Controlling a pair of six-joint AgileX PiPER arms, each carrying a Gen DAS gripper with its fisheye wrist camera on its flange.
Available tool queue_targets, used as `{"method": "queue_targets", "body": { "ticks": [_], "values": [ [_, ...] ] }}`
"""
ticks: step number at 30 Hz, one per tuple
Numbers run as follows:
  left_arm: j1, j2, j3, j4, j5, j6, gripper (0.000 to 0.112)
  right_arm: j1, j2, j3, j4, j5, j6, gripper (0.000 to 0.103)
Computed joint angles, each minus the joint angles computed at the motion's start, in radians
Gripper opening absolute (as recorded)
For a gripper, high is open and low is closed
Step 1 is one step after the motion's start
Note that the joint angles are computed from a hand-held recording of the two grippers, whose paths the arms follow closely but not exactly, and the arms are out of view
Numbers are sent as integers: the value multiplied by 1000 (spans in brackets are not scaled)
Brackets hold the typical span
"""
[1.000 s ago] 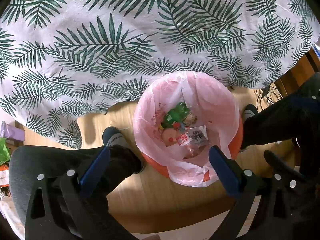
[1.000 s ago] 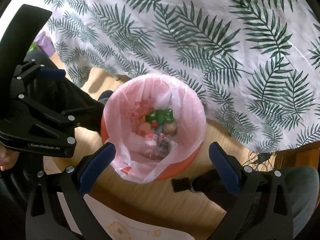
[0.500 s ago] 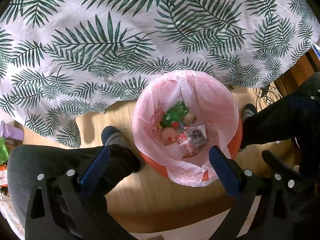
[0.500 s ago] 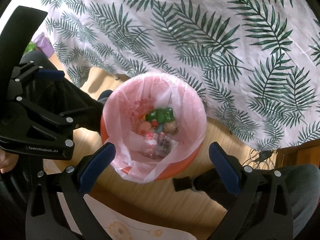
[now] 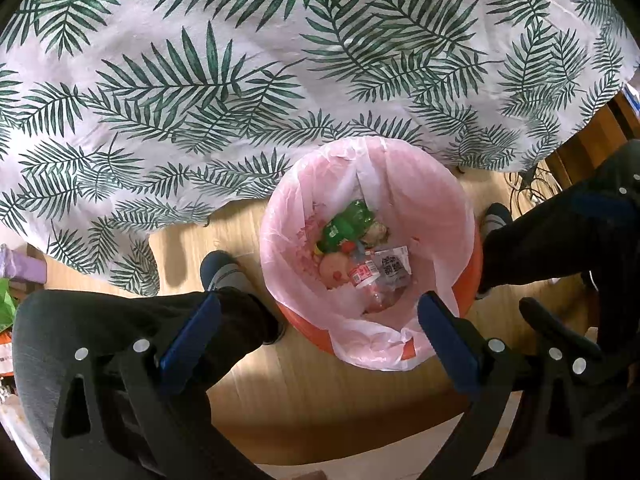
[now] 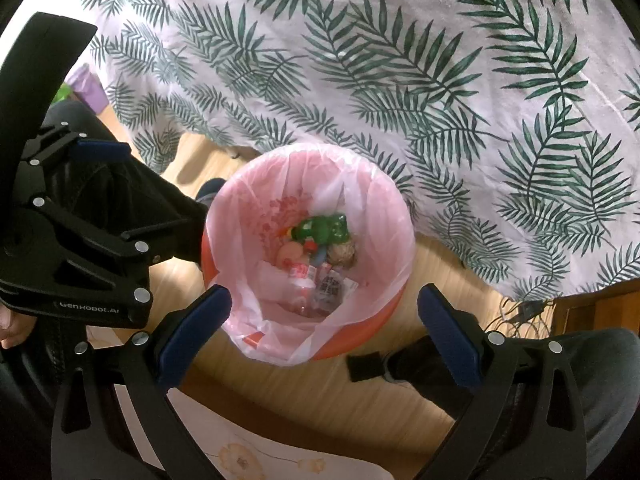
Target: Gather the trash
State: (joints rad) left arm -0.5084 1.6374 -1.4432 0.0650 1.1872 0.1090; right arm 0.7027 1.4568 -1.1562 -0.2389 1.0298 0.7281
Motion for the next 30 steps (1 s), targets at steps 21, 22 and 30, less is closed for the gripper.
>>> {"method": "queue_targets", "body": {
  "ticks": [21, 22, 30],
  "values": [
    [8, 6, -7, -32, 8, 6, 98, -1, 5, 6, 5, -8, 0, 97],
    [8, 6, -8, -35, 10, 5, 98, 1, 5, 9, 5, -10, 2, 97],
    [13, 7, -18, -43, 23, 5, 98, 1, 10, 9, 7, -13, 2, 97]
  ]
}}
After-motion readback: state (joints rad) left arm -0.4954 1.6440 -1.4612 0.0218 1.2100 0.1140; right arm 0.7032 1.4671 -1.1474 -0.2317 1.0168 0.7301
